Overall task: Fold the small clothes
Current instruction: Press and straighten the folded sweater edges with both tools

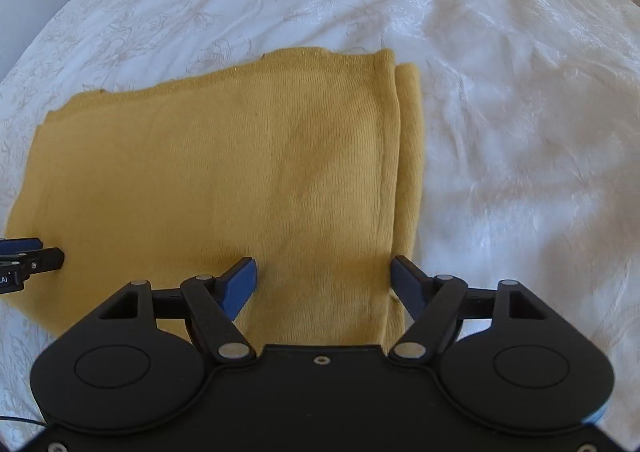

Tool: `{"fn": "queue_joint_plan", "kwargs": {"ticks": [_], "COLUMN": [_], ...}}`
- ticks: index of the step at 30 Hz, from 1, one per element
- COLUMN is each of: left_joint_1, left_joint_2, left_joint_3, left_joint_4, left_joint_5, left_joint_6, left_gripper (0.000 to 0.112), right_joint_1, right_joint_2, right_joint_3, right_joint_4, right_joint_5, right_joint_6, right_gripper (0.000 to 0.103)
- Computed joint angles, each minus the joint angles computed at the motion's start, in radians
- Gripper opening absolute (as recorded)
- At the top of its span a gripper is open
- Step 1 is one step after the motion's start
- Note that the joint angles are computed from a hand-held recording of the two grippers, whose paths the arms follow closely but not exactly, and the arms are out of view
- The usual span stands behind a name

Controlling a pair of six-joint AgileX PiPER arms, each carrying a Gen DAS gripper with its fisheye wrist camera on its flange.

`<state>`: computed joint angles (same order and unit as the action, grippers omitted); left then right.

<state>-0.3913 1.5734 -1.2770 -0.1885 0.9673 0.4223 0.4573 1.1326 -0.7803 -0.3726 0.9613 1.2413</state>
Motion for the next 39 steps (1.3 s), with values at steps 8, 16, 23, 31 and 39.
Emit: {"fn": "queue_joint_plan", "kwargs": {"ticks": [8,16,23,31,39], "left_joint_1": [-0.001,-0.049,-0.093,-0.144,-0.135], "left_joint_2": [0.004,0.037,0.056,0.093,0.097], "left_joint_3": [0.001,-0.001,0.027,0.02,-0.026], "left_joint_4": [0.033,0.084,0.11,0.163,0.157], "left_joint_5": [0.049,0.024,-0.031,-0.07,-0.016], "left_joint_6": [-0.077,-0.173,-0.228,-0.317,-0.319], "left_gripper": [0.058,0.076,0.095,0.103,0.093], "right_joint_1": [0.047,-0.067,-0.135,-0.081,-0.04], "right_joint_2": [-0.152,-0.171,-0.134,-0.127,-0.105], "right_joint_3": [0.09,0.146,0.14,0.15,0.143], "right_joint_4": [0.065,0.205,0.28,0.2,0.132], "right_joint_5": [0.023,-0.089,-0.111,-0.124,-0.111], "right_joint_6": [0.115,-0.034,-0.164,-0.098,-0.077], "right_gripper": [0.088,0.103,0.103,0.103,0.103]}}
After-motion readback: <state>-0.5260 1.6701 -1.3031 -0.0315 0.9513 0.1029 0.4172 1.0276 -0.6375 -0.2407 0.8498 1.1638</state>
